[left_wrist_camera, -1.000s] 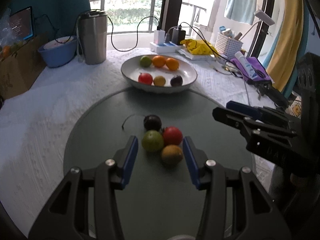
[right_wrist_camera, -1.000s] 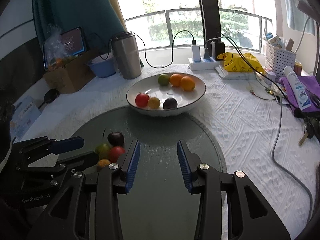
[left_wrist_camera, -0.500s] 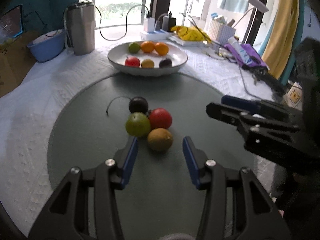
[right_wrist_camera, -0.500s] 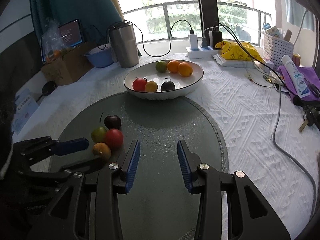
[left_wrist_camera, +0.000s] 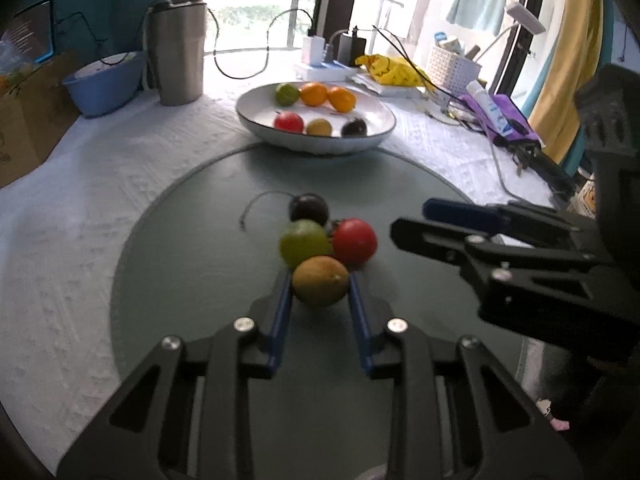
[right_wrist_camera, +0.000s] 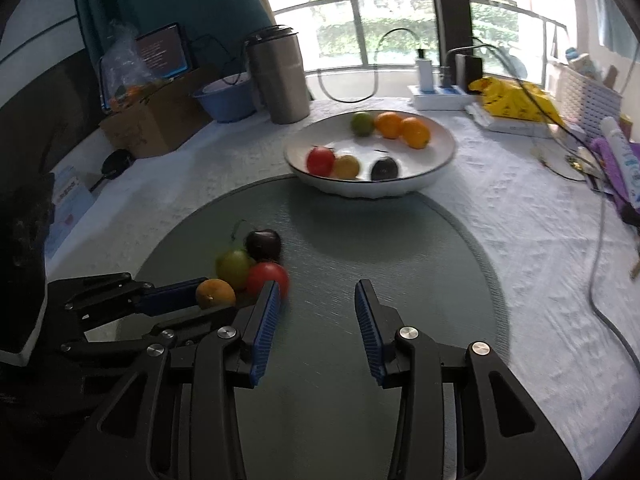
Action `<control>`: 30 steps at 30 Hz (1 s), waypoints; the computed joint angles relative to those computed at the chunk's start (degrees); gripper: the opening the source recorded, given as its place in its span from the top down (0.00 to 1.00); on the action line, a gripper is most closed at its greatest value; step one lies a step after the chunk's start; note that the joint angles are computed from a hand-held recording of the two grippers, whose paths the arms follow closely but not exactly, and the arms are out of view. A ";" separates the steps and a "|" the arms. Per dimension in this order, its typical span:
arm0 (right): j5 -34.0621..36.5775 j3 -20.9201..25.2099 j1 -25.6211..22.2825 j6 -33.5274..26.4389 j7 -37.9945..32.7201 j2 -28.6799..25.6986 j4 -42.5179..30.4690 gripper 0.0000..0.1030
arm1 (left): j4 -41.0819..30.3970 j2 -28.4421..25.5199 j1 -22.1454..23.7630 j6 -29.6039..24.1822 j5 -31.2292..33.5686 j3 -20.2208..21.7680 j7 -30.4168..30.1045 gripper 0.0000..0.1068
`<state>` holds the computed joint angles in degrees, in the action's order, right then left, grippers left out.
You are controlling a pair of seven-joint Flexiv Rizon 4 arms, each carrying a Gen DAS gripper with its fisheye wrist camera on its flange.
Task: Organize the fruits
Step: 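Grasp a yellow-brown fruit with the left tool while the right tool grasps a red tomato, then drop the yellow-brown fruit and tomato into the white plate from both tools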
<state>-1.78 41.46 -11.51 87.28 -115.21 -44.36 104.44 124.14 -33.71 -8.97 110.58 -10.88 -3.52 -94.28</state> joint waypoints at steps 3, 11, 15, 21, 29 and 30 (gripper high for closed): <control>-0.05 1.06 0.10 -1.91 -0.70 -0.66 -0.96 0.59 | 1.24 0.70 0.67 0.74 0.30 0.32 -0.25 0.72; 1.94 -1.65 4.00 -5.73 -2.74 -0.53 -2.74 0.60 | 2.41 1.29 3.27 2.33 0.90 0.60 -0.75 0.72; 4.54 -1.51 4.14 -7.49 -5.14 -0.45 -4.08 0.72 | 0.76 0.84 4.22 2.01 1.33 0.31 -0.11 0.72; 8.20 -3.71 5.39 -6.83 -6.70 0.02 -7.36 0.72 | -3.43 -0.25 5.95 0.52 1.81 -0.66 1.37 0.72; 8.52 -8.68 9.21 -6.18 -5.16 -2.21 -15.47 0.72 | -12.59 -3.85 9.05 -3.83 2.34 -3.48 4.21 0.72; 8.39 -9.32 9.71 -6.24 -4.75 -2.56 -16.36 0.71 | -13.57 -4.33 9.25 -4.29 2.23 -3.71 4.52 0.72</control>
<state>6.61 32.14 -1.81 81.04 -119.96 -46.91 88.07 110.57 -38.04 0.28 106.29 -8.65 -7.23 -89.76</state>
